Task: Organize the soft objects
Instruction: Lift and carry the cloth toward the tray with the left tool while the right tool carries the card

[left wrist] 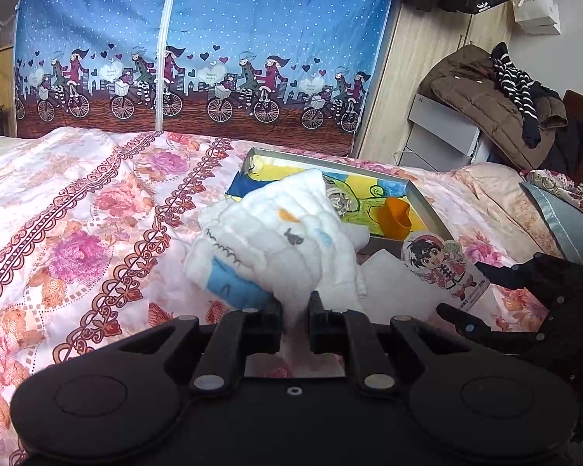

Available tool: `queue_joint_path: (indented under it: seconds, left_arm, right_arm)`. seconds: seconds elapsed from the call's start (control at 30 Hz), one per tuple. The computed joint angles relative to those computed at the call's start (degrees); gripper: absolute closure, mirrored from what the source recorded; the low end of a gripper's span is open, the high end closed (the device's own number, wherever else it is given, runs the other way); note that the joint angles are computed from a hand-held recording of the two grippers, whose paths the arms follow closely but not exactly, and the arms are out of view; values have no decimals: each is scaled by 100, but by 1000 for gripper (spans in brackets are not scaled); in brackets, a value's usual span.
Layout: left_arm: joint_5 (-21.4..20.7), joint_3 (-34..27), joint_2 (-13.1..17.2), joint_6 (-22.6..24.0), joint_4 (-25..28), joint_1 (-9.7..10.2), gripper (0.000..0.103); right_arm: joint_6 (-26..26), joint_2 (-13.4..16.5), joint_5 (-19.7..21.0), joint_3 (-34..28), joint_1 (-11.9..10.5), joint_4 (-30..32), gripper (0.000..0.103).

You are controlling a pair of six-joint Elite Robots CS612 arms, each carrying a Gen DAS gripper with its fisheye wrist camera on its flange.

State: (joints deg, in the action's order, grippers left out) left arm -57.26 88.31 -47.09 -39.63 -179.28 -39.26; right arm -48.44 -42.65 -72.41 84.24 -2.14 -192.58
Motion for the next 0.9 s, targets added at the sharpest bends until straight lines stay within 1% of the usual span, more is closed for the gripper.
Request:
queue_joint_path:
  seconds: [0.07, 0.1, 0.2, 0.27, 0.33, 0.47, 0.57, 0.63, 0.73, 0.8, 0.83, 0.9]
  left_arm:
    - [2, -30, 7, 13, -6, -8, 90]
    - [14, -47, 14, 41, -14, -14, 90]
    - [-3, -97, 41, 78, -39, -23, 90]
    - [-12, -128, 63, 85, -76, -24, 90]
    - [-26, -169, 97, 93, -114, -19, 90]
    - [-1, -242, 148, 97, -182, -15, 90]
    - [36, -270, 166, 75, -257, -8, 90]
    - [50, -287, 170, 89, -274, -3, 90]
    - [61, -303, 172, 73, -251, 4, 90]
    - [33, -299, 169, 26, -217, 14, 90]
    - [25, -297, 170, 7, -203, 18, 90]
    - [14, -286, 167, -23, -184, 18, 90]
  right_arm:
    - [-473, 87, -152, 36, 25, -572, 60]
    - [-584, 125, -197, 12, 34, -740, 59]
    - [-673, 208, -307, -50, 36, -1075, 59]
    - [-490, 207, -284, -48, 15, -1172, 59]
    - [-104, 200, -180, -81, -14, -1244, 59]
    - [582, 211, 208, -130, -99, -1454, 59]
    - [1087, 179, 656, -172, -195, -1205, 60]
    - [1056, 216, 685, -241, -199, -994, 60]
    - [1106, 159, 838, -256, -231, -412, 61]
    - [1089, 139, 886, -299, -245, -4, 66]
    - [1087, 111, 869, -319, -238, 220, 74]
    - [1035, 92, 787, -400, -251, 704, 76]
